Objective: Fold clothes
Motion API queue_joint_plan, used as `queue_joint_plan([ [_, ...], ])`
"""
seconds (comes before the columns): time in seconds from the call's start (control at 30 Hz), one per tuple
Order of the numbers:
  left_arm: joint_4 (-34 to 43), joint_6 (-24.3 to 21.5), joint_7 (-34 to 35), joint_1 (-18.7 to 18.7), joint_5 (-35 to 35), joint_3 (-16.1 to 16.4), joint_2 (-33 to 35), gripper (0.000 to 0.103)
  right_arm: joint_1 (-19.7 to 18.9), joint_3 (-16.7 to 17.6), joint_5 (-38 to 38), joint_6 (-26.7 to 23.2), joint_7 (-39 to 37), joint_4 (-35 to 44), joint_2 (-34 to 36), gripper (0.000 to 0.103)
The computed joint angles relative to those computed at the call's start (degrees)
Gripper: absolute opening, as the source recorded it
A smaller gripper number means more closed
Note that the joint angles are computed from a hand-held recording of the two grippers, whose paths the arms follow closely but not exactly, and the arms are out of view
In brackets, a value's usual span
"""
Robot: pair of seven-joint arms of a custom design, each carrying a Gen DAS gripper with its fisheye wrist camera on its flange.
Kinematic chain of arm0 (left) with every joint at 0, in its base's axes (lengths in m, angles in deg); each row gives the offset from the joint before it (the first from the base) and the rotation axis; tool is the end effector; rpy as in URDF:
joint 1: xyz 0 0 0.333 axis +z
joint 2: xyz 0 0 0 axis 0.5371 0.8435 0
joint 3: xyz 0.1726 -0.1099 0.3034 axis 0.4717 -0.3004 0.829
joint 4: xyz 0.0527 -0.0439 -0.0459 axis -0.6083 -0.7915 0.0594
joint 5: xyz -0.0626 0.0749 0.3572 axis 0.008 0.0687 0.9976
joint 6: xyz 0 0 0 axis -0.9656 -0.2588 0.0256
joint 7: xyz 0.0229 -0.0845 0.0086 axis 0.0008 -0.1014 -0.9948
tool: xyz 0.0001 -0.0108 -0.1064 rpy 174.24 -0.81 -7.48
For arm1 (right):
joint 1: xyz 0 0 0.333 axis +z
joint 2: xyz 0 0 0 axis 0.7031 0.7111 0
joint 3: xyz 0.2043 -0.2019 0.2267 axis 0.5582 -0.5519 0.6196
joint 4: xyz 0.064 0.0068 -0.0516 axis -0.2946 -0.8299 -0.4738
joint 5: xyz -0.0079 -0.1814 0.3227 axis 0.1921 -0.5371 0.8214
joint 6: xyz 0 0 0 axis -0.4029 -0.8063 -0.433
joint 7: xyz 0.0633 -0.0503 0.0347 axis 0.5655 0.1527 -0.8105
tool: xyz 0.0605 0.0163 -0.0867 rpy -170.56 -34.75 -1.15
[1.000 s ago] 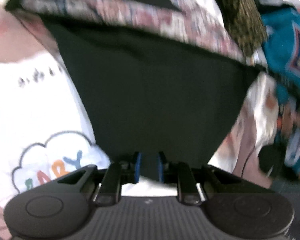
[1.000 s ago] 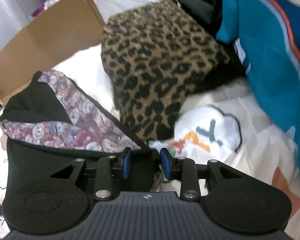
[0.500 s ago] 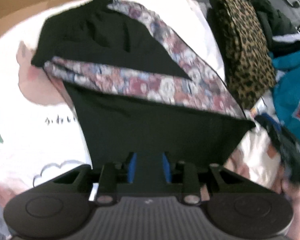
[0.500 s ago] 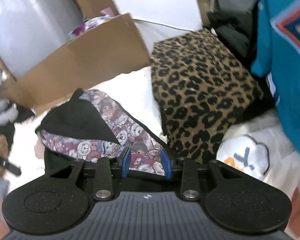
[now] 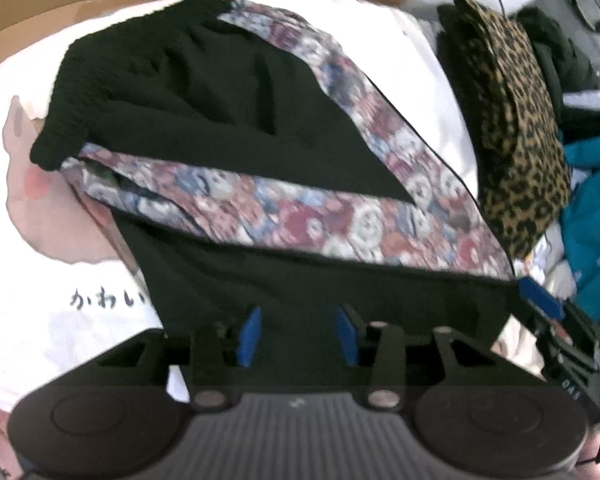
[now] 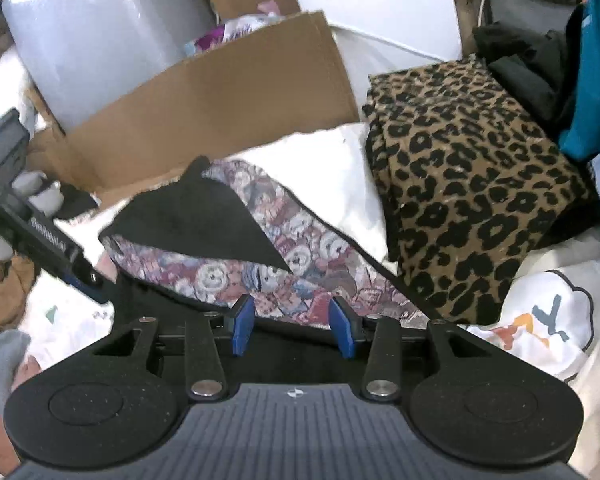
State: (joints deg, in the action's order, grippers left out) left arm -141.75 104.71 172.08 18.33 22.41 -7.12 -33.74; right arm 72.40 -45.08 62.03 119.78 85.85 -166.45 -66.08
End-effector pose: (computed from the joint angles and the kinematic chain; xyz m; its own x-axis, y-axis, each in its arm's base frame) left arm 0.4736 -0.2675 0.5740 -0.6004 -0.7620 0.2425 -0.7936 0.6051 -0.0634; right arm 0.4382 0.0939 0.5045 0.2311 -0.9153 -0.3297 -0.7540 0.0457 -0.6553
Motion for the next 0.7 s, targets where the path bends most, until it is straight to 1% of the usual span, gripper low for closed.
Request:
queue_joint_plan([
  [0.07,-0.73,2.59,0.88,0.30,0.01,0.29,0.25,0.048,0.10,0.39,0.20,1.70,0.35,-0.25,0.63,0.048],
  [0.17,-1.55,5.81,1.26,0.76,0.81,0.63,0.96,0.048,0.59,0.05,0.46,2.43,0.03,-0.42,1.13,0.048],
  [0.23,-1.61,7.32,1.56,1.29,0.16,1.01,1.38,0.048,0.81,-0.44,1.01,1.62,-0.69,-0.25,1.27,0.048],
  [0.3,-1.70,8.93,2.01,1.89,-0.84,1.37,1.67,0.048,0.63,-0.78,1.86,-0.31,-1.75,0.22,1.26,0.048],
  [0.4,-1.32,10.49,2.48,2.76,-1.12,1.84,2.09,0.048,-1.03,0.65,0.42,-2.02,-1.61,0.97,1.77,0.048],
  [0.53,-1.00,12.01,2.72,4.30,-2.73,2.67,2.58,0.048,-1.48,2.21,1.90,-1.09,-3.28,2.21,3.49,0.048],
  [0.63,-1.16,13.21,3.68,5.42,-4.39,3.13,2.97,0.048,-2.23,3.68,1.23,-1.07,-3.76,2.65,4.44,0.048],
  [0.7,-3.05,16.61,5.14,6.29,-7.41,3.45,2.34,0.048,-2.95,4.87,-1.10,-0.31,-2.90,2.43,4.86,0.048],
])
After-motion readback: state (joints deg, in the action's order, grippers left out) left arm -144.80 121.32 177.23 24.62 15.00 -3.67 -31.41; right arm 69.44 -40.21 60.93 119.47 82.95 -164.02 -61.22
